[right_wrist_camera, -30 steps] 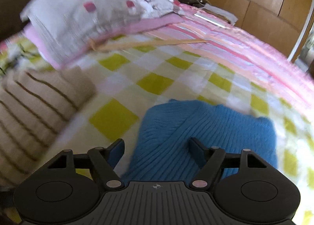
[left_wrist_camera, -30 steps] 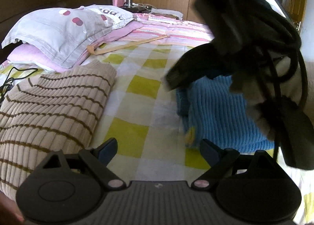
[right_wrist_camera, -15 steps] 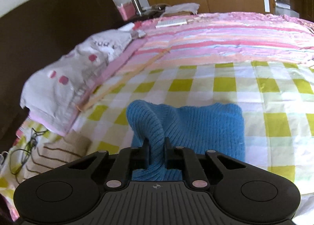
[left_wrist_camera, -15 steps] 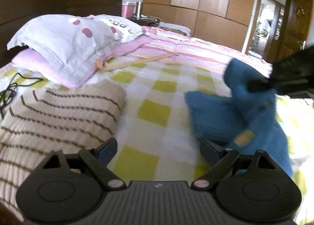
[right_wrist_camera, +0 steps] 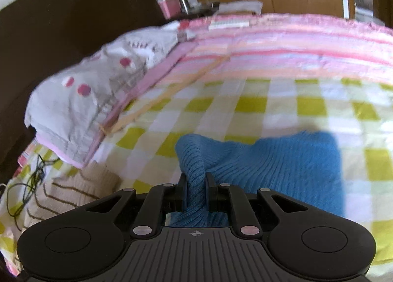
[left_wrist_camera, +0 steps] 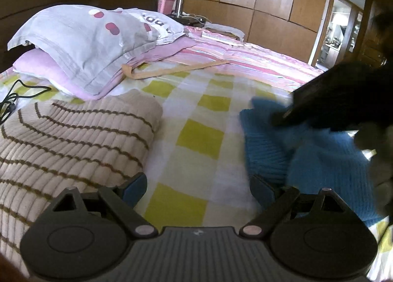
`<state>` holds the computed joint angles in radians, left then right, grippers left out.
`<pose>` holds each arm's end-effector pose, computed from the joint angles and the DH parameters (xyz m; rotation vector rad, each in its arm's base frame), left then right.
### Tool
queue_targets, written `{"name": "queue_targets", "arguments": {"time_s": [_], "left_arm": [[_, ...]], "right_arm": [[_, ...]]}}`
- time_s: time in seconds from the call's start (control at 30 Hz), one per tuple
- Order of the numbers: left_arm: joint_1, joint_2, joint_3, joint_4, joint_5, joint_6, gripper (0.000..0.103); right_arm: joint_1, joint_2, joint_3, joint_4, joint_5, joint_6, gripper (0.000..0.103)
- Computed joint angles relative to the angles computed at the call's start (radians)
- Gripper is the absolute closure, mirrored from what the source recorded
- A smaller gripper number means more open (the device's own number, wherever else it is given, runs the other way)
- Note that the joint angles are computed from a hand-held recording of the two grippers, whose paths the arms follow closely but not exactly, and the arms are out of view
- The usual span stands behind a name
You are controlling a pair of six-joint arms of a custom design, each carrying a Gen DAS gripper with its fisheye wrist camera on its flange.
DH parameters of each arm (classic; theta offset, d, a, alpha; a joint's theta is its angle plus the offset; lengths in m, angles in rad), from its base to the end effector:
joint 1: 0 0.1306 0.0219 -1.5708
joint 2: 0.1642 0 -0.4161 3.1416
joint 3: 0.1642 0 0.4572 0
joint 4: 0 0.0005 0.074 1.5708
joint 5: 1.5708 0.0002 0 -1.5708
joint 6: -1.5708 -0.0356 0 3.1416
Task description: Fold small clothes
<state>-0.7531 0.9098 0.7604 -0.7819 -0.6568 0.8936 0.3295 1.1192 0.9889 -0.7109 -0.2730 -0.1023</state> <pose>0.2600 -0.2147 0.3462 -0.4103 2.2220 -0.0252 0.4033 0.1475 0.3894 -0.4029 2.4048 0.5259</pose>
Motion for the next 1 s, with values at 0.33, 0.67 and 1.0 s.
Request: {"name": "queue_targets", "arguments": {"time_s": [0.33, 0.67, 1.0], "left_arm": [[-0.045, -0.01, 0.024, 0.061, -0.1, -0.064, 0.007], [0.051, 0.248, 0.172, 0.078, -0.008, -0.234, 0.005], [0.07, 0.228, 0.126, 0.075, 0.035, -0.138, 0.003]], "right_arm": [[-0.091, -0.072, 0.011, -0.005, -0.184, 0.003, 0.064], [-0.226, -0.165, -0.086, 0.022, -0.077, 0.152, 0.06], [-0.344, -0.13, -0.147, -0.002, -0.28, 0.063, 0.035]]}}
